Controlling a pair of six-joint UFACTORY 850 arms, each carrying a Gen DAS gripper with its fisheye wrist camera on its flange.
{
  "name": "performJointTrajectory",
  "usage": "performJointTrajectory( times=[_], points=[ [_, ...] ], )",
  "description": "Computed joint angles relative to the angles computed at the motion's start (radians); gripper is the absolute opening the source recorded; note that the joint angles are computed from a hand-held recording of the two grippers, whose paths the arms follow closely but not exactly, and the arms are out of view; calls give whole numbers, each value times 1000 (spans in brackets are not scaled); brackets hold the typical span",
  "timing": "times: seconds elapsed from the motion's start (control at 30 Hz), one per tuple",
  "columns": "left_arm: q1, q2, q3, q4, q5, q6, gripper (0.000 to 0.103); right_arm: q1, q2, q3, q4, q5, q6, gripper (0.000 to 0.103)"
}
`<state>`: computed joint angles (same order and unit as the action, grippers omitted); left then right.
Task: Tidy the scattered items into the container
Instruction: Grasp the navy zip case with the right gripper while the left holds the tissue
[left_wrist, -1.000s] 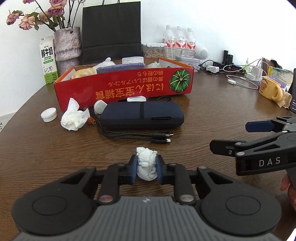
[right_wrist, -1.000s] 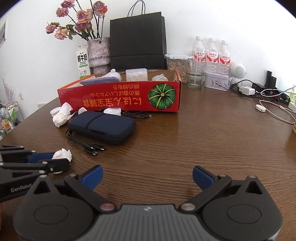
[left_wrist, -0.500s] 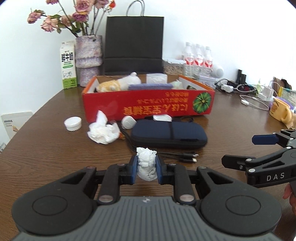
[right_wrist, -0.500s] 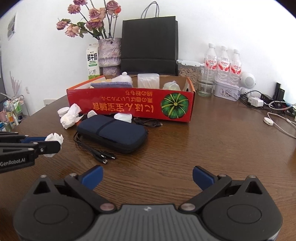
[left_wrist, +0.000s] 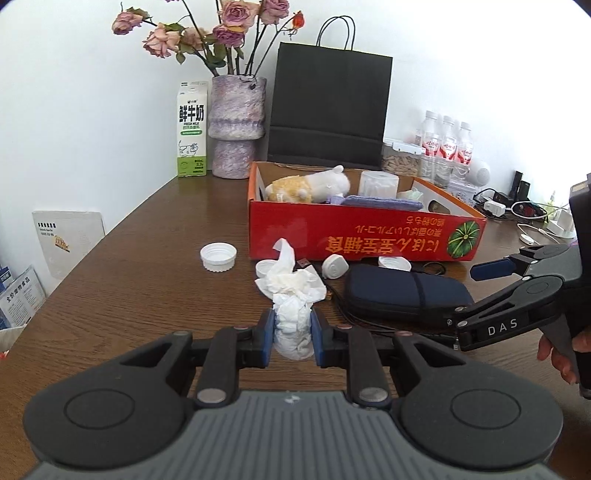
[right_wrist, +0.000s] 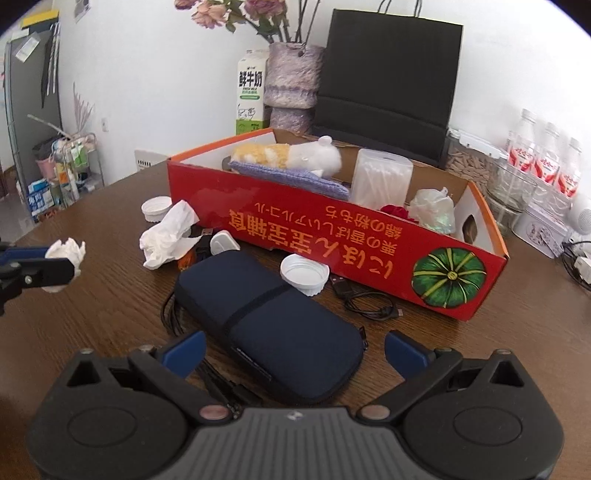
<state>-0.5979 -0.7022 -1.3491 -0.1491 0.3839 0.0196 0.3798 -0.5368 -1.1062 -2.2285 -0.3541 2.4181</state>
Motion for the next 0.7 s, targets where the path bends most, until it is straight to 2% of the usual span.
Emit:
performJointTrajectory(
  times=[0.2,0.3,0.37,0.4,0.47,0.57,0.7],
  points=[
    [23,2,3,-45,-9,19,21,-22,-52,-77,-120,76,33,103],
    [30,0,1,-51,-13,21,21,-37,-80,-109,-205,117,102,103],
    [31,-4,-5,-50,-19,19,21,-49,-91,-117,-296,147,219,100],
    [31,-7,-7,-50,-21,18,21,-47,-86,-103,-330,125,264,92],
    [31,-12,-14,-38,-26,7,21,-40,-68,-78,-285,106,242,83],
    [30,-24,-27,-14,-35,-15,21,-24,-38,-36,-197,76,220,76],
    [24,-35,-41,6,-38,-35,21,-7,-1,24,-232,14,304,66]
  ],
)
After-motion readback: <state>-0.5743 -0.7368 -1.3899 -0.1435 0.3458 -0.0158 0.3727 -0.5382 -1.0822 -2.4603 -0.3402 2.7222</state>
